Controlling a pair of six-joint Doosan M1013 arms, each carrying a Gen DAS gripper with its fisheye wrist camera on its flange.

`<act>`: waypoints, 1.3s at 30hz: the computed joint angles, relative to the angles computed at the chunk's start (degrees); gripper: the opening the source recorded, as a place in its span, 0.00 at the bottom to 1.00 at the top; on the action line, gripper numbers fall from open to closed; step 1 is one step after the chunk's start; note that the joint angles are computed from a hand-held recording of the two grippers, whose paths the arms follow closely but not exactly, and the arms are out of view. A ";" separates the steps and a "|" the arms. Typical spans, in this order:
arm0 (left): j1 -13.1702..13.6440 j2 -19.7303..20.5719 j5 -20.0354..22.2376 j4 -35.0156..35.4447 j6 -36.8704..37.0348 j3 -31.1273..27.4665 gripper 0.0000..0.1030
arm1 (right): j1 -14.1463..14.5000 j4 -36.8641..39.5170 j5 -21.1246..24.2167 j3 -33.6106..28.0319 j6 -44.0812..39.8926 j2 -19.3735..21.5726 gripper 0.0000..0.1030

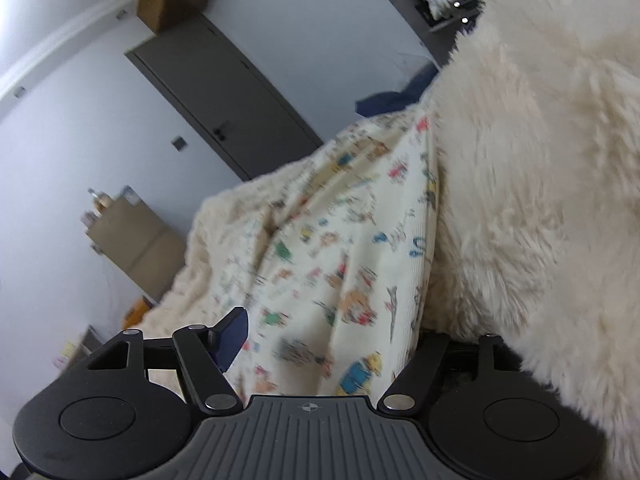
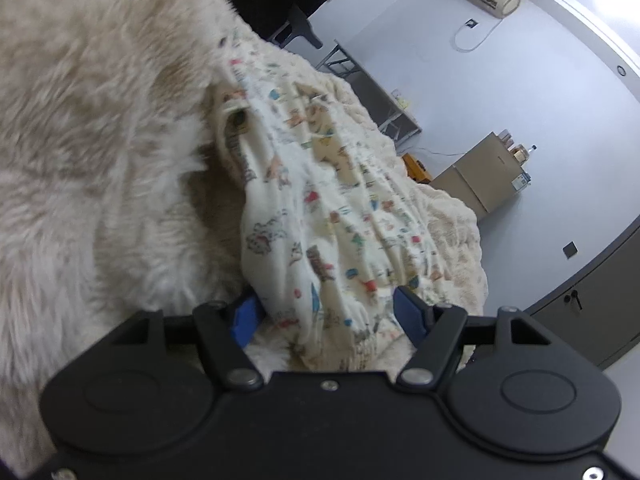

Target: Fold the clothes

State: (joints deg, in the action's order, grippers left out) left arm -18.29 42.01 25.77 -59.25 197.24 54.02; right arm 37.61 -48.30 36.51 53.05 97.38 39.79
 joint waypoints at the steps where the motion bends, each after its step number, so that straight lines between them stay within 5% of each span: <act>1: -0.02 -0.03 -1.03 -2.39 1.37 0.31 0.44 | -0.15 0.02 -0.32 0.05 0.49 -0.10 0.65; 6: -0.69 0.35 -4.47 -3.72 3.79 0.29 0.12 | -0.71 0.05 -0.61 -0.11 -1.14 -0.10 0.65; 8: -1.04 0.57 -4.99 -0.87 2.53 -0.46 0.12 | -1.03 2.88 0.26 -1.32 -5.52 0.01 0.65; 14: 0.44 2.94 4.33 8.19 -20.25 -8.85 0.11 | -3.10 15.21 2.28 -9.91 -16.30 2.19 0.63; 17: 0.54 3.42 5.64 10.59 -24.98 -10.23 0.11 | -4.01 19.76 2.84 -13.22 -16.29 3.66 0.64; 21: 0.37 3.32 5.96 11.89 -25.83 -9.80 0.11 | -3.69 17.98 -0.66 -8.39 -10.69 2.47 0.64; 24: 0.38 2.58 5.78 11.69 -24.69 -8.26 0.12 | -3.86 22.27 -3.79 -2.46 -15.62 -0.14 0.64; 27: 0.62 2.99 6.59 11.57 -24.22 -8.63 0.12 | -4.17 26.16 -4.08 0.47 -18.03 -1.67 0.65; 33: 0.43 3.12 6.68 14.55 -24.91 -8.40 0.13 | -3.26 20.65 -2.14 -0.04 -20.96 -0.45 0.66; 35: 0.18 3.18 5.90 15.46 -26.69 -8.39 0.15 | -3.16 18.92 -2.03 -0.64 -19.72 0.22 0.57; 36: -0.05 3.13 5.00 16.24 -27.65 -8.23 0.17 | -3.10 18.07 -1.96 -0.94 -19.11 0.57 0.34; 37: -0.26 3.08 4.18 17.01 -28.49 -8.08 0.21 | -3.08 17.43 -1.17 -1.75 -17.64 1.02 0.25; 39: -0.55 3.02 3.12 18.28 -30.30 -7.89 0.23 | -3.23 18.51 -0.81 -2.16 -16.31 1.22 0.23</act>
